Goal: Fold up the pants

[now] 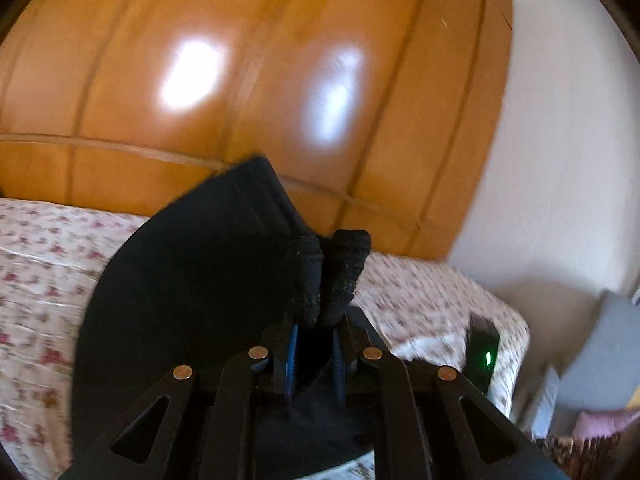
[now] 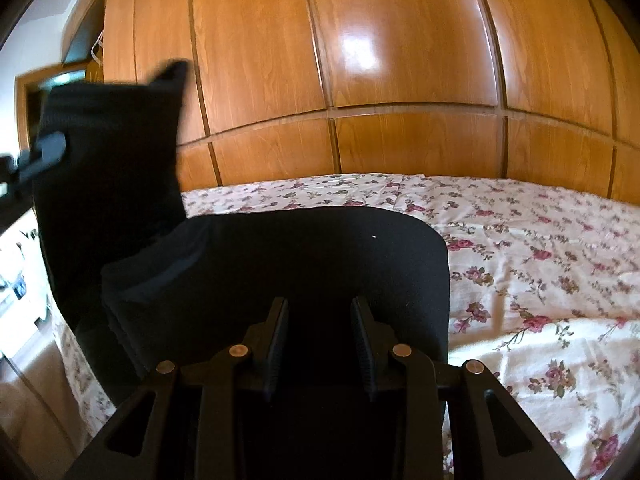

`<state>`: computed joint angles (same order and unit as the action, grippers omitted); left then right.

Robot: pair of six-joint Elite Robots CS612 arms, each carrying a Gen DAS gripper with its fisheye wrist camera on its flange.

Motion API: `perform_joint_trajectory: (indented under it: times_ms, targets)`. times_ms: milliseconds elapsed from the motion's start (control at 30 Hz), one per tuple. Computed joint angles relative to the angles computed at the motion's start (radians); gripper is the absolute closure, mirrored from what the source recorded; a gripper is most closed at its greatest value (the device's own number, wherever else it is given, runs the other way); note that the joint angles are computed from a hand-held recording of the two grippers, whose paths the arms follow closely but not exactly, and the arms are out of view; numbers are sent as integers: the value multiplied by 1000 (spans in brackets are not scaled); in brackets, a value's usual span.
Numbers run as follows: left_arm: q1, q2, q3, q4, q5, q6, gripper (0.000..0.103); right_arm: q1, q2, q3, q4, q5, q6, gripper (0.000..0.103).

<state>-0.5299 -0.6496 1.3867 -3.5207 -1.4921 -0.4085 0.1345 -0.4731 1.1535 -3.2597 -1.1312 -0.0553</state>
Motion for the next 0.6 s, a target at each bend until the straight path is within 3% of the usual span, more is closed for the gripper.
perform_joint_trajectory:
  times_ms: [133,300,400,433,500,600]
  targets:
    - [-5,31,-57,96,-61,25,90,-12,3,-3,-3,57,50,70]
    - [-13,60,-98,194,-62,55,90,-30,8,-7,-23,155,127,70]
    - [-23,63,-97,249,-45,97,85,-50,28,-33,-27,310,213,67]
    - [-27,75,-116,275,-43,114,76,-54,32,-39,-34,337,232,66]
    - [-32,73,-93,247,-46,156,69,-61,46,-58,-38,413,276,54]
    - [-36,58,-48,193,-64,225,67,-67,58,-78,-31,471,325,45]
